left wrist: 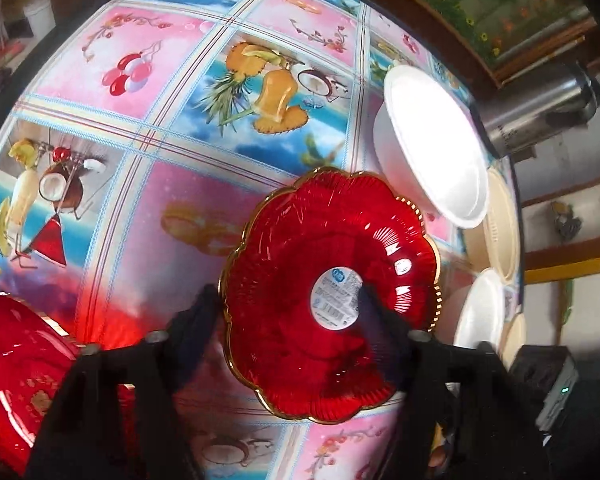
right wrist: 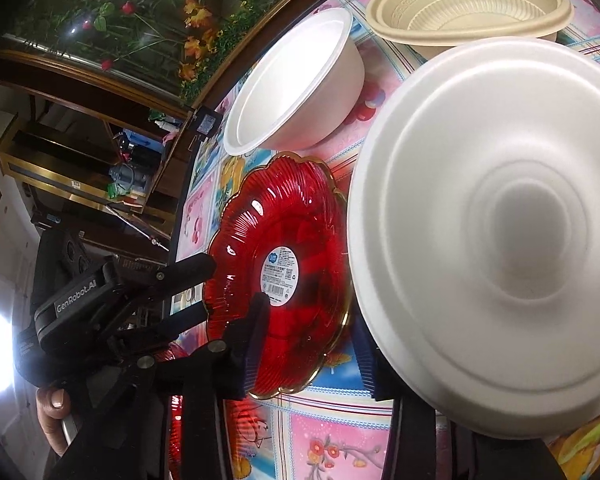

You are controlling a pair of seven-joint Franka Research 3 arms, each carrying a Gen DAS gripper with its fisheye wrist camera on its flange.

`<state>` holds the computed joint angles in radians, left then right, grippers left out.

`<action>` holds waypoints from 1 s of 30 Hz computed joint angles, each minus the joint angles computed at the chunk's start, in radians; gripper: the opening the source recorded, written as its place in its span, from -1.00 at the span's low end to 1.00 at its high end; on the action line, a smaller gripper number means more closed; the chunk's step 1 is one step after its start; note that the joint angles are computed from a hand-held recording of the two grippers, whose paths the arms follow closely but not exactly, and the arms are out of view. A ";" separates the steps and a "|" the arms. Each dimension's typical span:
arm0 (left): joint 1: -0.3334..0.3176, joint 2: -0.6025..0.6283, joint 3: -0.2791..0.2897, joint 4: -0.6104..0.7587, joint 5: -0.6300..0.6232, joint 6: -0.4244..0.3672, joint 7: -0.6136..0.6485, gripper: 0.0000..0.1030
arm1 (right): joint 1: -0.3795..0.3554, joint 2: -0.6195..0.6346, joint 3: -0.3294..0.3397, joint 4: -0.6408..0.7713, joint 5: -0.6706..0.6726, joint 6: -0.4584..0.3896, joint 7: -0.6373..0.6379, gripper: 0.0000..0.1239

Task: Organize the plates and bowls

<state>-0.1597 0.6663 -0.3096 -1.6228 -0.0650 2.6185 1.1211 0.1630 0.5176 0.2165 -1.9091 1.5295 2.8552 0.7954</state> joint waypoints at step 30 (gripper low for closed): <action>-0.055 -0.211 0.092 -0.249 0.221 0.148 -0.175 -0.78 | 0.041 -0.103 0.031 -0.071 0.034 0.145 -0.091 -0.80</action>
